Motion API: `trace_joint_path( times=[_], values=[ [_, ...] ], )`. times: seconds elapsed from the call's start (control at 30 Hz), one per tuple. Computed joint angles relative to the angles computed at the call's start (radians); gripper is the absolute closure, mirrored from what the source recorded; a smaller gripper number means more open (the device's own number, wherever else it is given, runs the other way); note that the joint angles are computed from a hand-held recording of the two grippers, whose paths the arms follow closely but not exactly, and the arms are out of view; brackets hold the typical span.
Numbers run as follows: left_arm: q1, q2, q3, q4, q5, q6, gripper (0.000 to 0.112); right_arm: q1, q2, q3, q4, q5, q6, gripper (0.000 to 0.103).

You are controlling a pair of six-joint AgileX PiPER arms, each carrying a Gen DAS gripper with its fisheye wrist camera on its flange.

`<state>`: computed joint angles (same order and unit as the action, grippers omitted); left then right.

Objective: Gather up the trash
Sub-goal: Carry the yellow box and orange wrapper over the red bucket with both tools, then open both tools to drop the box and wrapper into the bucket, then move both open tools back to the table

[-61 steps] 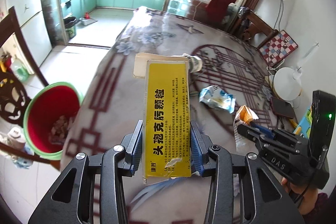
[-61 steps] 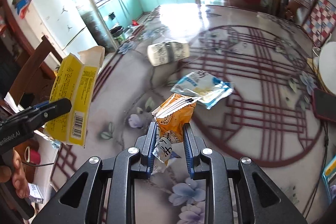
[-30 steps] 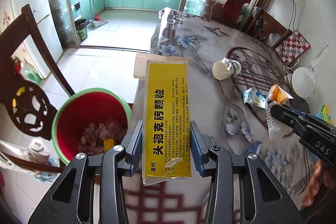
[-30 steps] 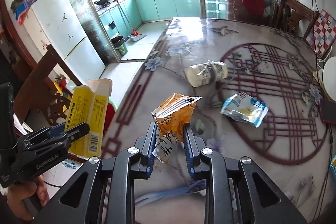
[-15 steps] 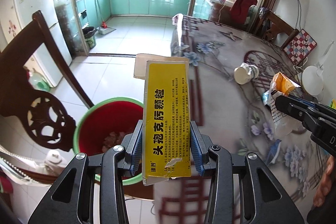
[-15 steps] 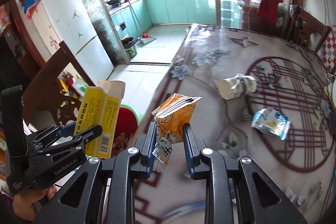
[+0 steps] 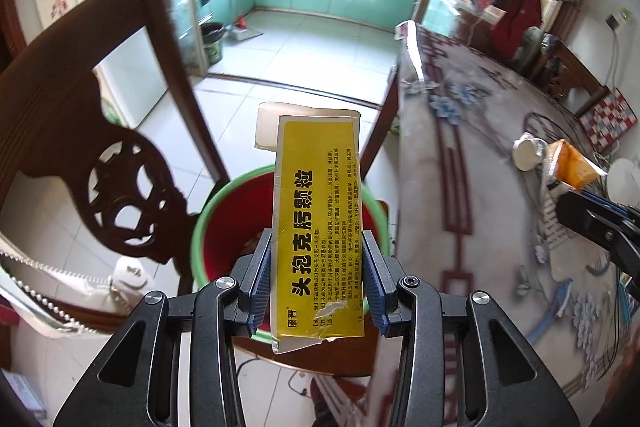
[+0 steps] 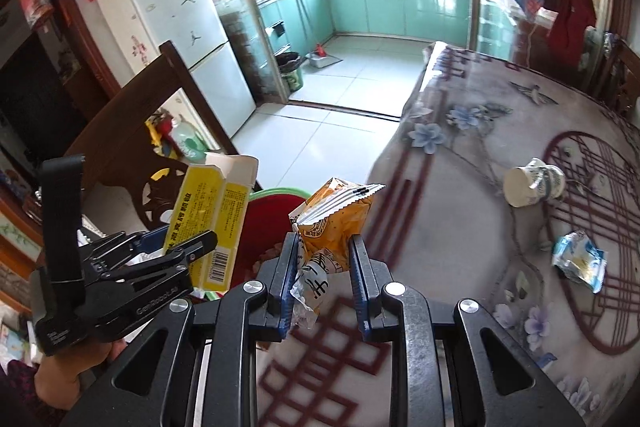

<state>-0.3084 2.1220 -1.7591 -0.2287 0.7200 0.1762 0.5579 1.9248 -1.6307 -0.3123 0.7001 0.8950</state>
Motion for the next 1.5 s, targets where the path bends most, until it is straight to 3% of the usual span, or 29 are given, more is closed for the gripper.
trace_joint_path(
  times=[0.3, 0.7, 0.73, 0.83, 0.87, 1.03, 1.13, 1.27, 1.5],
  values=[
    [0.068, 0.111, -0.103, -0.04, 0.082, 0.019, 0.073, 0.003, 0.15, -0.198, 0.119, 0.06, -0.125, 0.081],
    [0.098, 0.393, -0.458, -0.003, 0.31, -0.093, 0.073, -0.026, 0.259, -0.295, 0.249, 0.063, -0.211, 0.081],
    [0.101, 0.389, -0.453, -0.012, 0.307, -0.094, 0.071, -0.034, 0.27, -0.299, 0.275, 0.057, -0.23, 0.081],
    [0.104, 0.345, -0.392, -0.014, 0.268, -0.106, 0.044, -0.047, 0.296, -0.316, 0.323, 0.04, -0.265, 0.081],
    [0.106, 0.331, -0.369, -0.017, 0.249, -0.106, 0.041, -0.052, 0.312, -0.332, 0.34, 0.036, -0.281, 0.081],
    [0.115, 0.253, -0.254, -0.009, 0.188, -0.119, 0.036, -0.053, 0.375, -0.419, 0.368, 0.037, -0.33, 0.079],
    [0.121, 0.222, -0.218, -0.003, 0.173, -0.139, 0.032, -0.05, 0.394, -0.445, 0.385, 0.025, -0.361, 0.072],
    [0.118, 0.148, -0.118, 0.033, 0.089, -0.215, 0.03, -0.038, 0.39, -0.438, 0.347, -0.018, -0.353, 0.065],
    [0.106, 0.114, -0.088, 0.086, 0.062, -0.241, 0.03, -0.039, 0.359, -0.389, 0.355, -0.058, -0.366, 0.062]
  ],
)
